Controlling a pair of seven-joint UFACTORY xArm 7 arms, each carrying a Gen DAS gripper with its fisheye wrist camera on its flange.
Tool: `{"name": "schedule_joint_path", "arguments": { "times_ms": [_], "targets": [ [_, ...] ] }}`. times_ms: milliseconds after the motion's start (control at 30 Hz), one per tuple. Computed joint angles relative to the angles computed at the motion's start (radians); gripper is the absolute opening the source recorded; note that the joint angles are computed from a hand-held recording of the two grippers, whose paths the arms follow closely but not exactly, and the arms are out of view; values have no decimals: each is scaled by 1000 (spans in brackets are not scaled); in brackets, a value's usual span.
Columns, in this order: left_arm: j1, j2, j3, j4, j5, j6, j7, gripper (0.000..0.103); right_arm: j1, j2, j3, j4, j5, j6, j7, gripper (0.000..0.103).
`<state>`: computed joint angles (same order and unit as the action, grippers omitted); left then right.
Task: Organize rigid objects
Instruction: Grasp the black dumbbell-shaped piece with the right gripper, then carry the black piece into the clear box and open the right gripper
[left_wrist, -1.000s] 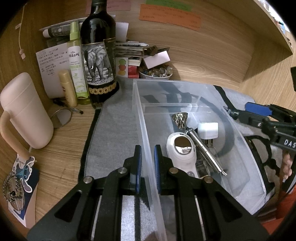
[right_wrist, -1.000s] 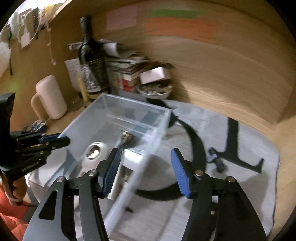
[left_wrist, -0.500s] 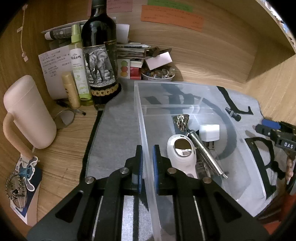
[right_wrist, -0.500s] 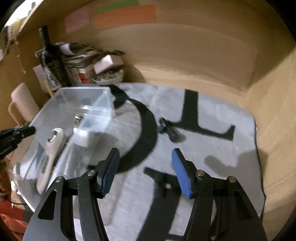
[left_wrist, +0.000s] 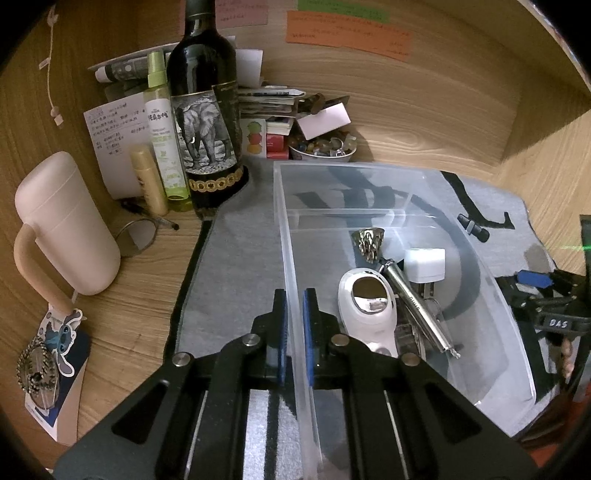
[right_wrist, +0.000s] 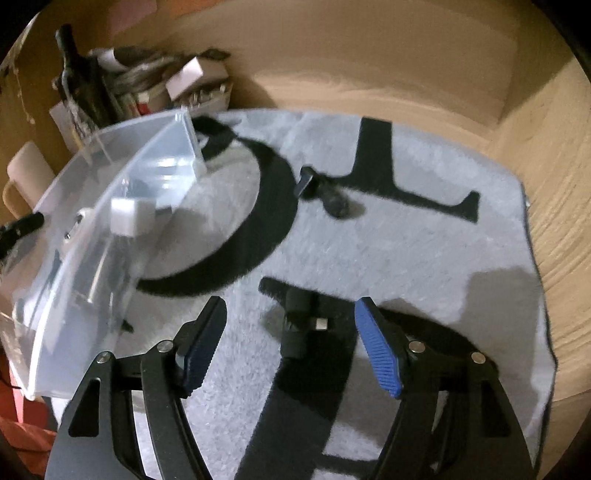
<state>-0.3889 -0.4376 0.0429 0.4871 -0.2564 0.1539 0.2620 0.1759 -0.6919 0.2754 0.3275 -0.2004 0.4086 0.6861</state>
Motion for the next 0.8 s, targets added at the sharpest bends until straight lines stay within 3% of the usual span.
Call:
{"name": "schedule_joint_path", "arguments": {
  "times_ms": [100, 200, 333, 800],
  "targets": [
    [0, 1, 0, 1, 2, 0, 0, 8, 1, 38, -6, 11, 1, 3, -9, 68],
    [0, 2, 0, 2, 2, -1, 0, 8, -15, 37, 6, 4, -12, 2, 7, 56],
    [-3, 2, 4, 2, 0, -1, 2, 8, -32, 12, 7, -9, -24, 5, 28, 26],
    [-22, 6, 17, 4, -21, -4, 20, 8, -42, -57, 53, 24, -58, -9, 55, 24]
  ]
}}
